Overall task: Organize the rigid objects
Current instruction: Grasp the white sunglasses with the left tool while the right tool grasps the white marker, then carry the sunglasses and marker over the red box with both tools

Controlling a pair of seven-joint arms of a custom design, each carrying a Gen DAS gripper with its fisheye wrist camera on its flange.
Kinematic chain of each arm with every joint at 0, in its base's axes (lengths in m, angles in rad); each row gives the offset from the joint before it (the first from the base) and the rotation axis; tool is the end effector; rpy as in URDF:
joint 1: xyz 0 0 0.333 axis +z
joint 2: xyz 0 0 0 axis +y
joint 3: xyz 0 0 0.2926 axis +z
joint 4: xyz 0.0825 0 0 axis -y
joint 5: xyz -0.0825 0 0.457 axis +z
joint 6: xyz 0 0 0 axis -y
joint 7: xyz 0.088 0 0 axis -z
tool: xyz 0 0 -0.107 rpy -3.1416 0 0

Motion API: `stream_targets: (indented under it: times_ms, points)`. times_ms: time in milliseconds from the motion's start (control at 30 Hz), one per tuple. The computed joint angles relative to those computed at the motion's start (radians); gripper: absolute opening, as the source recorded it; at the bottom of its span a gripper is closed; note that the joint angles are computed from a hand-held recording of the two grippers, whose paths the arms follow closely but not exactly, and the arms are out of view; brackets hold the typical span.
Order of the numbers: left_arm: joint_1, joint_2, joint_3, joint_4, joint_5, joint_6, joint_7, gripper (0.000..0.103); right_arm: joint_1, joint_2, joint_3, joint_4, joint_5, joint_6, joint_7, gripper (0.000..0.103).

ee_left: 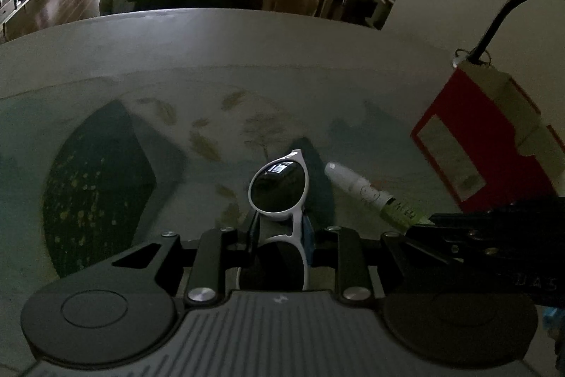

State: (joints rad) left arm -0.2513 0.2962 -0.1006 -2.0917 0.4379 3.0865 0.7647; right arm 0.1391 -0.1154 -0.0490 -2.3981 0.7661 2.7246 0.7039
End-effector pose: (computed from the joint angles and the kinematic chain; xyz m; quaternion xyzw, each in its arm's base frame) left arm 0.6156 -0.2615 0.2834 -0.6770 0.6500 -0.3153 0.1405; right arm 0.5667 0.0256 0.3299 -0.7713 0.5599 -0.0995 0.2859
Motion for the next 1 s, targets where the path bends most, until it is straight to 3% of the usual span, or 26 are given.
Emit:
stream_targets:
  times_ms: [233, 500, 600, 667, 1000]
  points:
    - [-0.007, -0.077, -0.016, -0.056, -0.001, 0.001, -0.03, 0.024, -0.001, -0.08, -0.02, -0.049, 0.016, -0.03, -0.005, 0.022]
    - [-0.037, -0.142, -0.008, -0.088, 0.091, -0.021, -0.142, 0.024, 0.012, -0.172, -0.064, -0.098, 0.076, -0.022, -0.07, 0.022]
    - [-0.038, -0.161, -0.02, -0.087, 0.126, -0.04, -0.181, 0.024, 0.012, -0.201, -0.082, -0.106, 0.093, -0.022, -0.095, 0.022]
    - [-0.017, -0.173, -0.055, -0.089, 0.084, -0.049, -0.154, 0.024, 0.012, -0.219, -0.097, -0.11, 0.113, -0.023, -0.117, 0.022]
    - [-0.05, -0.172, -0.09, 0.004, 0.141, -0.116, -0.215, 0.024, -0.03, -0.231, -0.164, -0.073, 0.186, -0.051, -0.209, 0.022]
